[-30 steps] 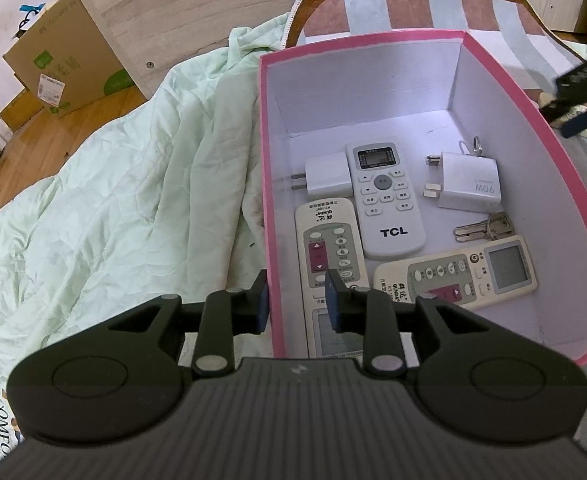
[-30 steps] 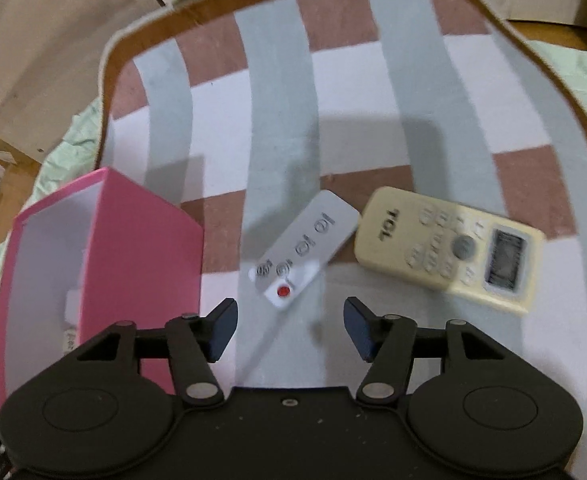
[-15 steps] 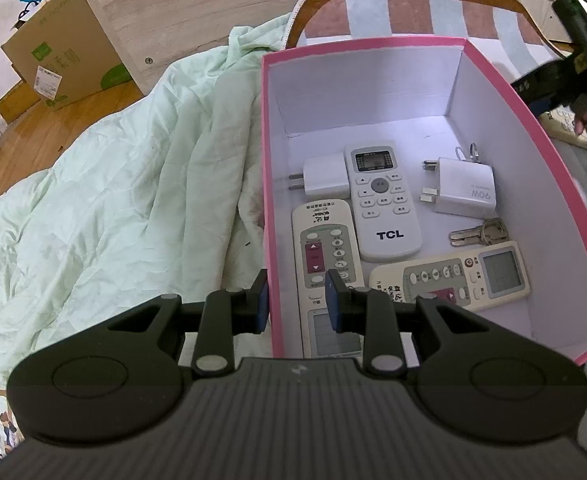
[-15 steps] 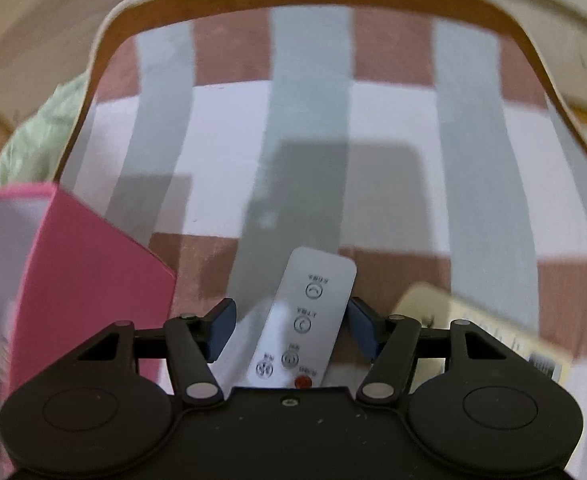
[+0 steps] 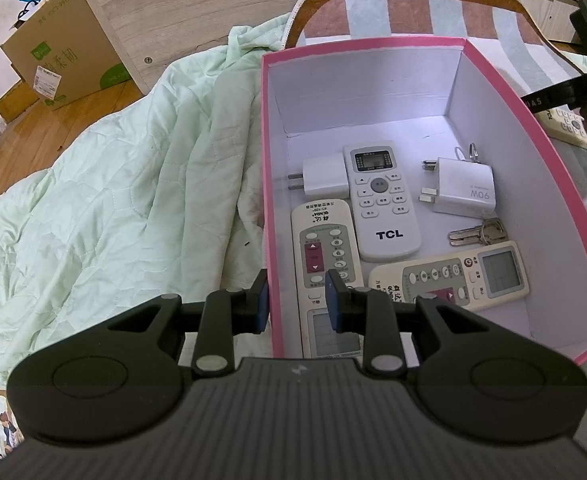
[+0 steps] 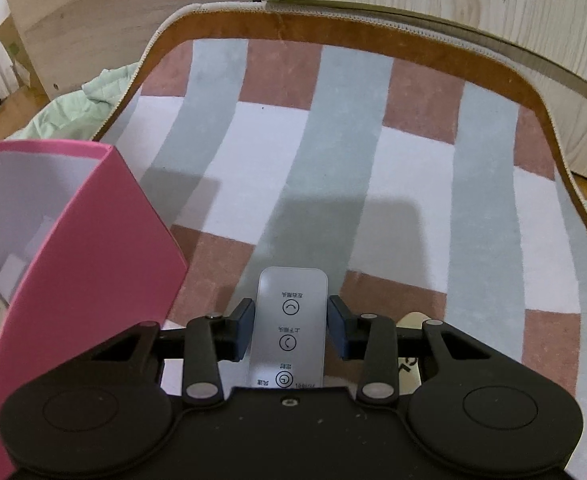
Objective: Organize rigid objects
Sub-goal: 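Grasp the small white remote on the blanket with the right gripper, then carry the small white remote into the pink box and release it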
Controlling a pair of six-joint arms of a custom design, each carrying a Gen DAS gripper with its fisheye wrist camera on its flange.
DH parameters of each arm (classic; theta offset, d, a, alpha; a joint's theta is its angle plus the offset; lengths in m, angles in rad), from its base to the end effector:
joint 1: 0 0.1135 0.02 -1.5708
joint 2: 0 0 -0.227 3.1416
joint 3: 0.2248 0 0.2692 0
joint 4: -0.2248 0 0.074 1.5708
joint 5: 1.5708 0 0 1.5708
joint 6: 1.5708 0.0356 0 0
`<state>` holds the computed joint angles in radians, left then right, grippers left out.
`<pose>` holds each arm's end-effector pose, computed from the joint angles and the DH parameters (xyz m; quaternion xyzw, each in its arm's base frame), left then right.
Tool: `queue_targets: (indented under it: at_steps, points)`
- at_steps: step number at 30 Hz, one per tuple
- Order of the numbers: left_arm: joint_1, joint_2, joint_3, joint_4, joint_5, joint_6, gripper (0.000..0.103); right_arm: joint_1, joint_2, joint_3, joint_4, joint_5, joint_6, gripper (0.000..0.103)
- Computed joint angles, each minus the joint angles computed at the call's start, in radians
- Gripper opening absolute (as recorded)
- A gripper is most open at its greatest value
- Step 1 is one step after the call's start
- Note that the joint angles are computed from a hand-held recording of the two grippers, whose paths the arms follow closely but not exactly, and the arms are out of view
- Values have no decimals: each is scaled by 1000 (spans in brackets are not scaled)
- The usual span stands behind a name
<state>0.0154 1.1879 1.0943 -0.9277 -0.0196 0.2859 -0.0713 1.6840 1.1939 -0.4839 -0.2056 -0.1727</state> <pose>0.2593 0.0047 0.2658 0.1271 0.9540 0.0500 0.2668 0.3662 -0.0189 0.1784 -0.0783 0.9480 0.0618 0.3022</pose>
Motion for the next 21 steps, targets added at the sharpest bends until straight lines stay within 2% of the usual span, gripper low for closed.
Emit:
queue_targets:
  at_steps: [4, 8, 14, 21]
  points:
    - [0, 2, 0, 1, 1, -1, 26, -15, -89, -84, 57, -26, 43, 44]
    - [1, 1, -1, 2, -1, 3, 26, -12, -213, -150, 55, -44, 52, 44]
    - [9, 3, -1, 1, 10, 8, 26, -8, -388, -157, -49, -82, 71, 44]
    - [25, 8, 10, -14, 37, 10, 26, 47, -482, -115, -188, -177, 155, 44]
